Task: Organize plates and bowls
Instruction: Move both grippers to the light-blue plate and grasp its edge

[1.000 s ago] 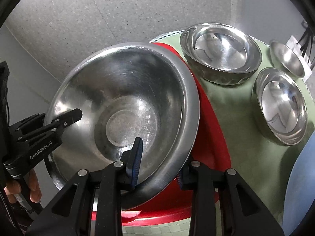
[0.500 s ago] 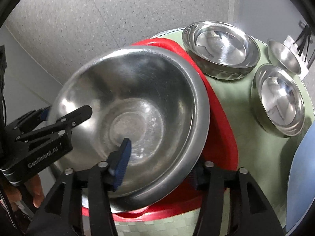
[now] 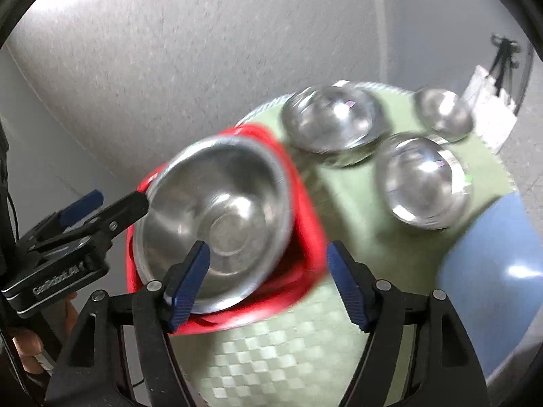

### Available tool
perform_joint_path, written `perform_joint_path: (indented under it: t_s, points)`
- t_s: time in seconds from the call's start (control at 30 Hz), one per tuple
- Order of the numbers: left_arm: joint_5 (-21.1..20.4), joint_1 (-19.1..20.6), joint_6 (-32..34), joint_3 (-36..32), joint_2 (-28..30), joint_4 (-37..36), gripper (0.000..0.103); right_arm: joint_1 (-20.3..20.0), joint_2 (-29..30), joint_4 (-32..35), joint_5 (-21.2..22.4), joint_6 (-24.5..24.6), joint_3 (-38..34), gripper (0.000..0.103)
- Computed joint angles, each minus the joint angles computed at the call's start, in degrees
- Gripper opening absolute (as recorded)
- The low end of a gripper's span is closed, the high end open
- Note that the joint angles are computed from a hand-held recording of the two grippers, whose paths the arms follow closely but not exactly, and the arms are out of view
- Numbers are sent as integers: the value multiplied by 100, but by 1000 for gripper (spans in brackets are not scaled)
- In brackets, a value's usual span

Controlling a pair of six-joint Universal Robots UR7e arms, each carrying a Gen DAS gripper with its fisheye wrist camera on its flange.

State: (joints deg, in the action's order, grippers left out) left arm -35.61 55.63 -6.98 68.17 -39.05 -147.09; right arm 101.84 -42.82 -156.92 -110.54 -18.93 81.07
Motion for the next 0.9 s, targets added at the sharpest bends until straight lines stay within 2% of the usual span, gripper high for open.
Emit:
perform_joint_path:
  t_s: [0.17,0.3,0.5,0.77,0.87,0.9]
  points:
    - [-87,-364,-65,222,182,-631,102,-343,-639,-433,87,-448,309,78]
    - [-29,-605,-419,22,579,-496,102,-700,-1047,-419,179,-864,300,80]
    - [11,-803,-1514,-615,1259,370,102,-1257,-1241,230,215,-1481,-229,81]
    - [-73,-775,-3139,-1745,2141,2359,102,-1846,-919,1520,219,-1678,-1099,82]
    - [-308,-664,-3362,-2485,2579,2863,100,-2004,-801,2002,322,-1648,-1300,81]
    - [-362,-649,-3427,-2566,2632,2966,96,-2037,-771,2155,393,-1626,-1342,81]
